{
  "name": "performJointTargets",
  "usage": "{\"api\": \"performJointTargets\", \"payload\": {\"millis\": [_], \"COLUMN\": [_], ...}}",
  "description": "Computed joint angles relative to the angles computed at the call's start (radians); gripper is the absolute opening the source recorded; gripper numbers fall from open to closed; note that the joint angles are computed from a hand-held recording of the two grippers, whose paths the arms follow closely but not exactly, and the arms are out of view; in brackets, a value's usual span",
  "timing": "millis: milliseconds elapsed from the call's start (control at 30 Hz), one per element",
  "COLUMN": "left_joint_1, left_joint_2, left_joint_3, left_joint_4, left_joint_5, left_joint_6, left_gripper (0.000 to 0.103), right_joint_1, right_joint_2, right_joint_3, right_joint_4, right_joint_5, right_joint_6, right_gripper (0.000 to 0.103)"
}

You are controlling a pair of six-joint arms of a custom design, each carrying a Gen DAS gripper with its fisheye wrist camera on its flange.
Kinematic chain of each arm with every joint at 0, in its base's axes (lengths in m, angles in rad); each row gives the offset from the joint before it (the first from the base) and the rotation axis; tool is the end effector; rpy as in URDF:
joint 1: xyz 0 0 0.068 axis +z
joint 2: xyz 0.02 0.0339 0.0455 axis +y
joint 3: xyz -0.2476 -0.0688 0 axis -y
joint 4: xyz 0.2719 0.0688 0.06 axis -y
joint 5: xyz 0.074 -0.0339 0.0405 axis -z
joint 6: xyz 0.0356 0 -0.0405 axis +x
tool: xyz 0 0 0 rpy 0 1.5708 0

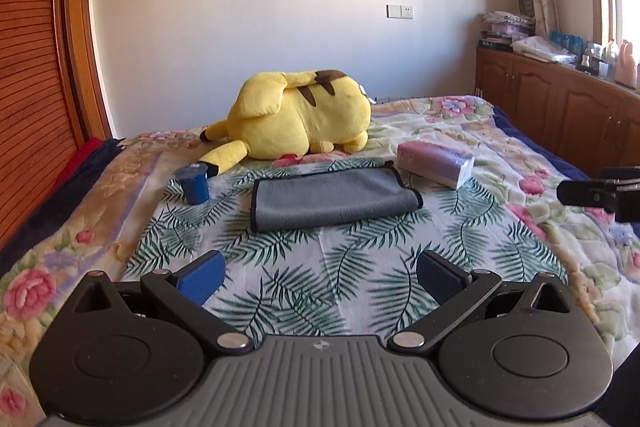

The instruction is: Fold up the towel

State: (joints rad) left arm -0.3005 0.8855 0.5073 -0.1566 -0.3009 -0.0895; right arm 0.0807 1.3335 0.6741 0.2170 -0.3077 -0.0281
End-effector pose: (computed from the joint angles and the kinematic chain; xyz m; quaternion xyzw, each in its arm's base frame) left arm 0.2238 -0.0583 0.2055 0.0167 0.8620 0.0329 0.5055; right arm 0.3091 0.0358 0.1888 -0.1272 0.8293 0.1433 0.5248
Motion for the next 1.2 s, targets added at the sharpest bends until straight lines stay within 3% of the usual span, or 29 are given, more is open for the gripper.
{"api": "performJointTargets", "payload": {"millis": [333,767,1200], "left_joint_1": [-0.024,0.007,0.019], "left_joint_2": [0.014,0.141,0.102], "left_joint_3": [-0.080,-0.113,-0.157], "left_joint_4": [0.081,0.213,0.251], "left_joint_5": [-0.008,-0.013,-0.023], "left_joint_6": [-0.072,-0.048,-0.060], "left_gripper": [0.087,0.087,0.087], "right_joint_1": [0.003,0.057,0.075], "right_joint_2": [0.020,0.055,0.073], "right_joint_3": [-0.047,-0.087,-0.100], "right_joint_4": [0.043,0.099,0.141], "right_joint_5": [0.019,0.068,0.082], "right_joint_6": [0.019,-0.014,-0.032], "right_gripper": [0.103,0.103,0.103]}}
